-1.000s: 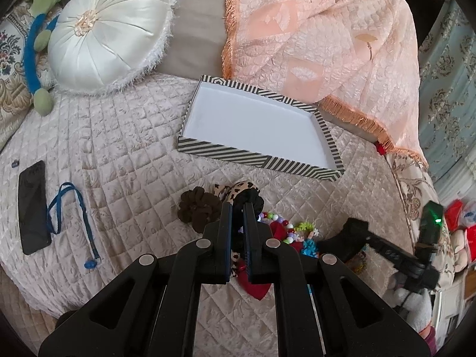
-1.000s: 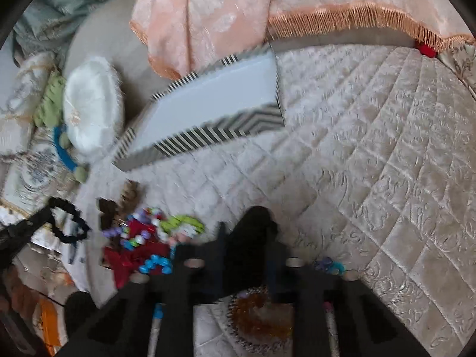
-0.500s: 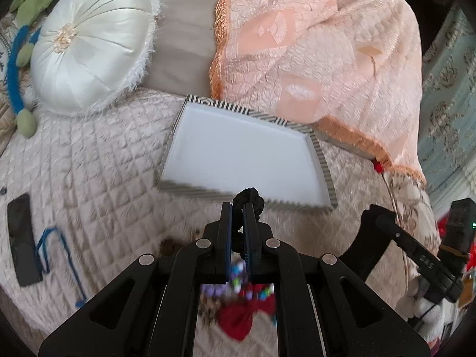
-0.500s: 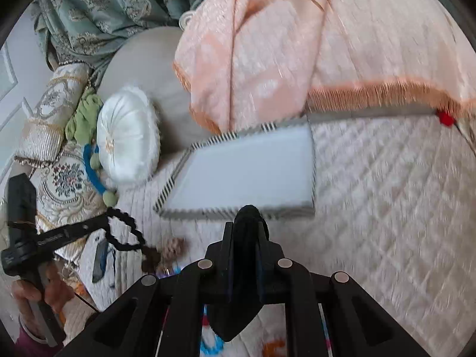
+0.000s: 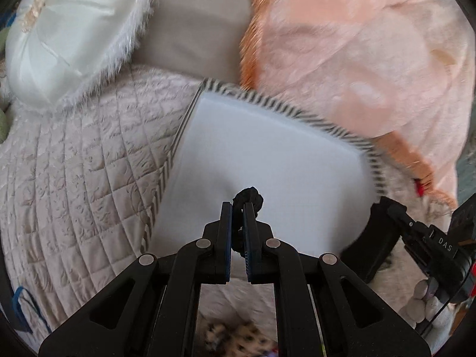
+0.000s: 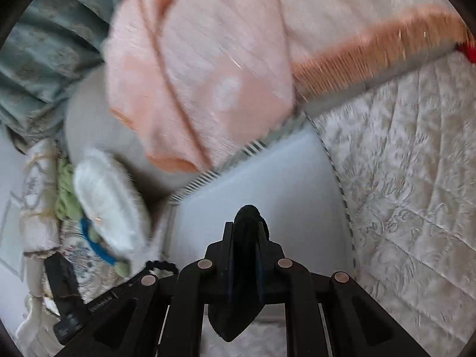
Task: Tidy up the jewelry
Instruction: 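Carry both into the white striped tray and open both tools to release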
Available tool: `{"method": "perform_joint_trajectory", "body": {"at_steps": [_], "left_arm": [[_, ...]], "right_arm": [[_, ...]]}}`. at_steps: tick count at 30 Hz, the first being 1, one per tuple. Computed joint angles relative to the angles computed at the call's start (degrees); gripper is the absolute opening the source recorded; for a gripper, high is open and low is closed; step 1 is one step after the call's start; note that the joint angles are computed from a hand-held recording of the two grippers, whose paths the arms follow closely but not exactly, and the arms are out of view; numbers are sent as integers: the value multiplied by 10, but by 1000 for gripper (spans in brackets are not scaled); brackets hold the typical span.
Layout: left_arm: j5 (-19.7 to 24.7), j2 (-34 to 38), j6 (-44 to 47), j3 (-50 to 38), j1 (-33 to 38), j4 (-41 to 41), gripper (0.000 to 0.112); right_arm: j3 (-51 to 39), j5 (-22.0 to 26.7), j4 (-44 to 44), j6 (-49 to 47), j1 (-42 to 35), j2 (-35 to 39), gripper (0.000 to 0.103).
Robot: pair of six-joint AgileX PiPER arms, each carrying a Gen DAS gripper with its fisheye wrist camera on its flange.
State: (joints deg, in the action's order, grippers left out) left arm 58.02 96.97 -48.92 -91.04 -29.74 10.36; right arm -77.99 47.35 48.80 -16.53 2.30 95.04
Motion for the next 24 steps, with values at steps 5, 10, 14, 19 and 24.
{"method": "perform_joint_trajectory", "body": {"at_steps": [5,10,14,19,24], "left_arm": [[-12,-7,3,49,6,-3,8],[-12,-29,-11,89,-6,-3,28],[9,-47,-22,105,-31,-3,28],[32,-79,-39,134,-66,3,28],[35,-118,-81,162,-102,31,35]], "right_arm": [[8,16,-71,2,6,3,12],[39,21,-144,-6,20,-32,24],[66,35,-172,-19,22,-54,25],[85,77,-233,0,36,-92,26],[156,81,-226,-41,22,-157,31]]}}
